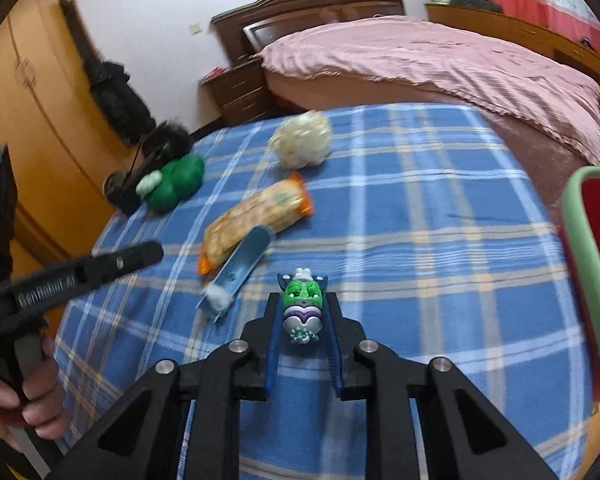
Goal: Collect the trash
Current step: 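Grasp the blue plastic hook with the left gripper while the right gripper holds the toy, then carry the green toy and blue hook over the red bucket with both grippers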
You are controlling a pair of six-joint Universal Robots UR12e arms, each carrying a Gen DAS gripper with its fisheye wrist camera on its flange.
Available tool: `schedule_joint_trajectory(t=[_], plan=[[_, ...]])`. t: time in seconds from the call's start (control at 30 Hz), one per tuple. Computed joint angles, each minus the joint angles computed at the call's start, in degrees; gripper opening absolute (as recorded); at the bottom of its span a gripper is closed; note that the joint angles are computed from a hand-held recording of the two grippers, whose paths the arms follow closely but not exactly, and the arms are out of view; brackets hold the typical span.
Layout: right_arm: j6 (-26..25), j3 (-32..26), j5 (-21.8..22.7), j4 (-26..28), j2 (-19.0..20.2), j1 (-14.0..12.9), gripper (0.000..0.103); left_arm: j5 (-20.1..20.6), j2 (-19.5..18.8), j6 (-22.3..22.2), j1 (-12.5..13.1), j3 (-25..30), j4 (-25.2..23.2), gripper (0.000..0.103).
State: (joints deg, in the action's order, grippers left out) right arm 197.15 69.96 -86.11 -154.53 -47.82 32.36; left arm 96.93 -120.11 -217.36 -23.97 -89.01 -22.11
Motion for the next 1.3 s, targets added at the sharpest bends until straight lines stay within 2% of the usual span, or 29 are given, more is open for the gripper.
schedule_joint_trajectory(t=[0.27, 0.53, 0.57, 0.6, 0.63, 0.77, 0.93, 1.3], plan=[[2.8, 3.0, -1.4, -2.5, -1.8, -0.9, 0.022, -3.2, -1.8, 3.3, -1.2, 2.7, -2.8, 0.035], [5.1, 6.0, -2.1, -5.6, -3.6, -1.6, 0.022, -2.5, -3.5, 6.2, -2.4, 5.3, -5.4, 0.035], [5.4, 6.4, -2.2, -6.0, -3.8, -1.7, 0.022, -2.4, -3.7, 6.4, -2.5, 5.5, -5.5, 0.031], [5.6, 6.7, -2.3, -6.4, -4.0, -1.8, 0.022, -2.4, -3.9, 6.9, -2.5, 5.6, -5.4, 0.023], [6.0, 7.2, -2.5, -7.0, -4.3, -1.9, 0.022, -2.8, -4.0, 7.2, -2.5, 5.7, -5.4, 0.021], [7.2, 8.9, -3.0, -9.1, -5.3, -2.4, 0.022, -5.4, -4.1, 8.9, -2.6, 5.8, -3.6, 0.021], [8.8, 11.2, -4.2, -12.0, -6.8, -3.1, 0.022, -6.7, -4.6, 11.7, -3.3, 7.4, -1.6, 0.021], [13.8, 17.6, -9.8, -17.6, -11.0, -5.3, 0.022, -8.2, -7.7, 16.6, -5.6, 15.1, -2.6, 0.021]])
